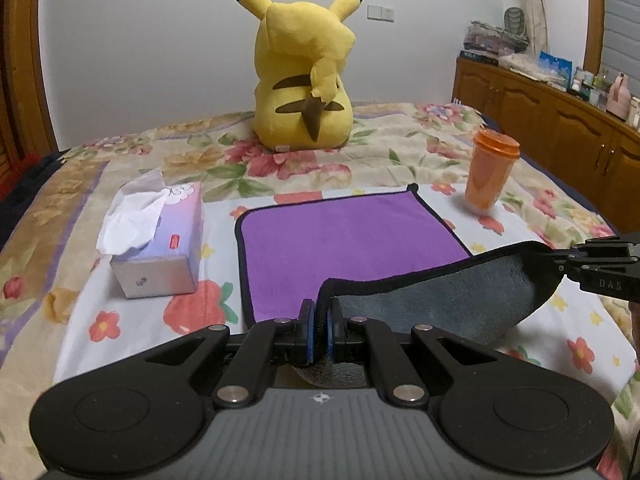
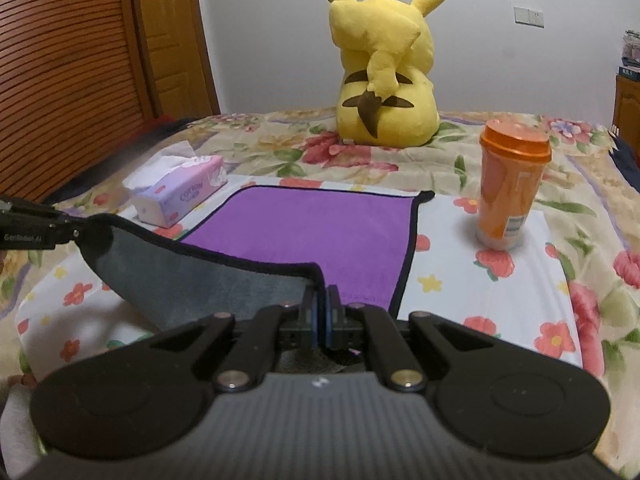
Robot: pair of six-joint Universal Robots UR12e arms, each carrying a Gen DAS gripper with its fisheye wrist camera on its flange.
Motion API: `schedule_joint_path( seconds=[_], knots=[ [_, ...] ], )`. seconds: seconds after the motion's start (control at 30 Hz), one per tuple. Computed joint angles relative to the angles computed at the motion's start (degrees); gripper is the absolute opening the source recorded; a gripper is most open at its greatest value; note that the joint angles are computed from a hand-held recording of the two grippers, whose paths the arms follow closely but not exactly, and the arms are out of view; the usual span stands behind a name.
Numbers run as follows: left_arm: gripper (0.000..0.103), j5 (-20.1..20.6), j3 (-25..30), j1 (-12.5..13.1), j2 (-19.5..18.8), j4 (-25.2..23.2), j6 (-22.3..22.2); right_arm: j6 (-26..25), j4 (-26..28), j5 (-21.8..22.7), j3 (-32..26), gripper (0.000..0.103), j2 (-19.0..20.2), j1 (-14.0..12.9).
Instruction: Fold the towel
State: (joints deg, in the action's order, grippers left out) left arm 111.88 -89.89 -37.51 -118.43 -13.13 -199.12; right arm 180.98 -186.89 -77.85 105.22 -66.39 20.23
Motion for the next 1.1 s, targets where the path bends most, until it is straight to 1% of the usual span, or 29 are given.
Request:
schedule_joint_path(
  seconds=[0.3, 0.57, 0.77, 0.93, 1.03, 1.1],
  knots=[
    [0.009, 0.20, 1.08, 0.32, -0.93, 1.41, 1.32, -0.51, -1.29, -0.35, -1.14, 0.004, 0.77, -0.11],
    [0.009, 0.59, 2.14, 0.73, -1.70, 1.37, 1.70, -1.79, -1.54, -0.40, -2.33, 0.004, 1.85, -0.18],
    [0.009, 0.15, 3.62, 1.54, -2.83, 0.94, 3.08, -2.64, -0.97, -0.12, -3.73, 0.004, 2.93, -0.24],
    [0.009, -0.12, 4.73, 2.07, -3.70, 0.65, 3.82, -2.22, -1.05, -0.16, -4.56, 0.004, 3.68, -0.42],
    [0.009, 0.18, 5.35, 2.22, -4.00, 0.32, 4.56, -1.88, -1.20, 0.86, -4.91, 0.004, 3.98, -0.76],
    [0.009, 0.04, 5.55, 2.33, -4.09, 1.10, 4.98, -1.29, -1.44, 1.38, -5.18, 0.004, 4.13, -0.94]
  ],
)
